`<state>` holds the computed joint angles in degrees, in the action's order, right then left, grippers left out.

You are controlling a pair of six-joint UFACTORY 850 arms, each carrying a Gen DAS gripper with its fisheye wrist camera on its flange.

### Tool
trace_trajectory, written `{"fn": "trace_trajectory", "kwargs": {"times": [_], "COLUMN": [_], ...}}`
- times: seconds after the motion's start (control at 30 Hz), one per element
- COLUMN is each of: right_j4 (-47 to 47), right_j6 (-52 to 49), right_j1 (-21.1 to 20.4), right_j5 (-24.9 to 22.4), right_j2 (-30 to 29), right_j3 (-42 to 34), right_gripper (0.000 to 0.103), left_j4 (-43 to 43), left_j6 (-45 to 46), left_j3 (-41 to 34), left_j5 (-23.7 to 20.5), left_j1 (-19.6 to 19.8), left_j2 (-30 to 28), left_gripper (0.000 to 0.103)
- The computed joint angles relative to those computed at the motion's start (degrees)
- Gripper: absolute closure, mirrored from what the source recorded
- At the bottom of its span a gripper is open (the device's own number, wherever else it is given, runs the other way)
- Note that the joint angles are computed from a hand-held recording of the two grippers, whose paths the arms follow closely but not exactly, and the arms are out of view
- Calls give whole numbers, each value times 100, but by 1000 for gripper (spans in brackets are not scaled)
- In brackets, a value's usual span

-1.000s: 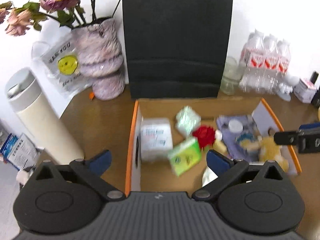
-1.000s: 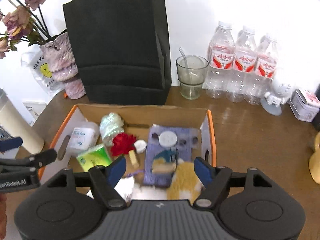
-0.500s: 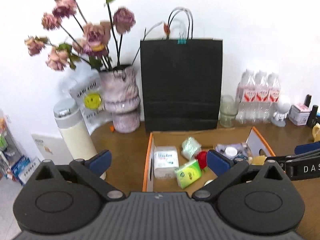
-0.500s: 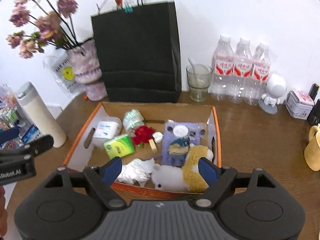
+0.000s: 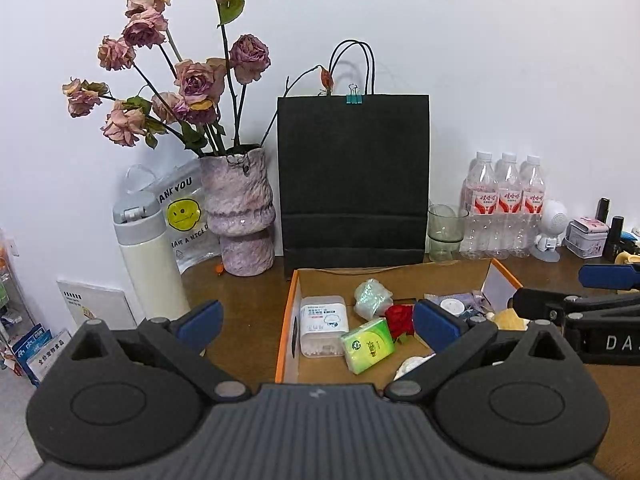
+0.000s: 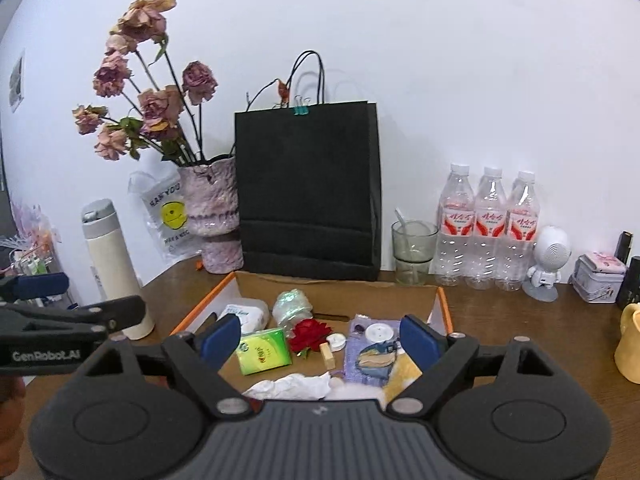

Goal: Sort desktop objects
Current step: 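Move both tools back toward the cable and remaining items on the table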

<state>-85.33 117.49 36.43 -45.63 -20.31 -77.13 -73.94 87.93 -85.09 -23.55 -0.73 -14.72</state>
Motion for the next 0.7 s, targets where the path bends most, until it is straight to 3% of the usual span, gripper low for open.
{"fn": "trace_trajectory", "kwargs": {"times": [0.13,0.27,0.37,0.5,0.7], "right_j4": [79,76,350,397,798], "right_j6": [409,1609,1848,3107,3484], "right_j1": [173,604,1032,1666,2073], "right_j5": [-170,-260,-522,-969,-1674], "right_j2": [33,224,254,372,414], "right_j3": [212,941,1322,1937,2251], "right_gripper": [17,17,17,17,17], "left_j4": [-82,-703,-1068,-554,-673], "left_j6": [159,1144,1966,2026,2573], "left_j3": [533,1592,2437,3022,3247], "left_j5": [52,-516,-744,-1471,-2001], "left_j1": [104,465,717,1096,934], "left_j2": [284,739,1134,1423,1563], "left_gripper": [0,0,0,0,4]}}
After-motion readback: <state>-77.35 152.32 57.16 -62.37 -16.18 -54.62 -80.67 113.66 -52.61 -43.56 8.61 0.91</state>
